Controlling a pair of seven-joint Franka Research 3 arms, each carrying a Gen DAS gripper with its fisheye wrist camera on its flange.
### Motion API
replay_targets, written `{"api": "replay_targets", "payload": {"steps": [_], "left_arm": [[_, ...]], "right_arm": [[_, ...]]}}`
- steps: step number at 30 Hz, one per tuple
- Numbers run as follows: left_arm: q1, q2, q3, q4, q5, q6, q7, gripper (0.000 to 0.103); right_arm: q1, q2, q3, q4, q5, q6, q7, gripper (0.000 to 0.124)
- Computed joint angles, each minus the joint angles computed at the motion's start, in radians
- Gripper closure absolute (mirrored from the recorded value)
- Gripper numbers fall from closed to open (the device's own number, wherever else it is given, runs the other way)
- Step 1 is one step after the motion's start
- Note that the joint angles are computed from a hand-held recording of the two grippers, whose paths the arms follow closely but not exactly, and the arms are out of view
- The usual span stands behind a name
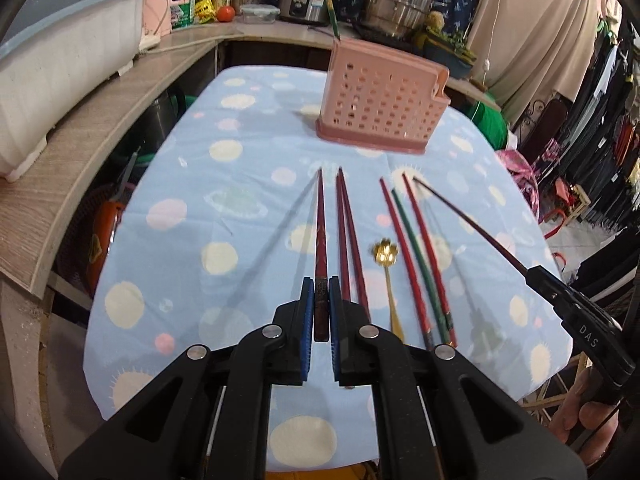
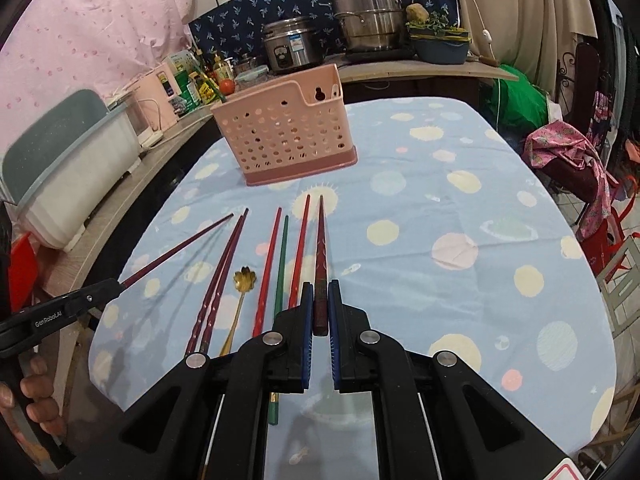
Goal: Organize utensils
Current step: 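Lift both dark red chopsticks into the pink basket and open both tools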
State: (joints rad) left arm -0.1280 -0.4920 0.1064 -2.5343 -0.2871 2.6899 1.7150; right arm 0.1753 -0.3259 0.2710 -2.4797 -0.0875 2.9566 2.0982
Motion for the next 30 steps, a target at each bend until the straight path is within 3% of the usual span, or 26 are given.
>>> {"api": "replay_targets", "payload": {"steps": [11, 22, 30], "left_arm": [[0.017, 0.062, -0.007, 0.147, 0.013, 0.02, -0.003, 0.096], [0.044, 0.191, -0.033, 0.339, 0.017, 0.068, 0.006, 0.096], [0.063, 0.262, -0.052, 0.474, -0.022, 0.071, 0.033, 0.096]], "right_arm": [[-0.079, -0.009, 0.015, 0.088, -0.05, 0.035, 0.004, 0.117], [-0.137, 0.079, 0.032, 0.23, -0.146, 0.055, 0.039, 0.117], [-0.12, 0.139, -0.008, 0.348, -0.225, 0.061, 0.068, 0.117]]}}
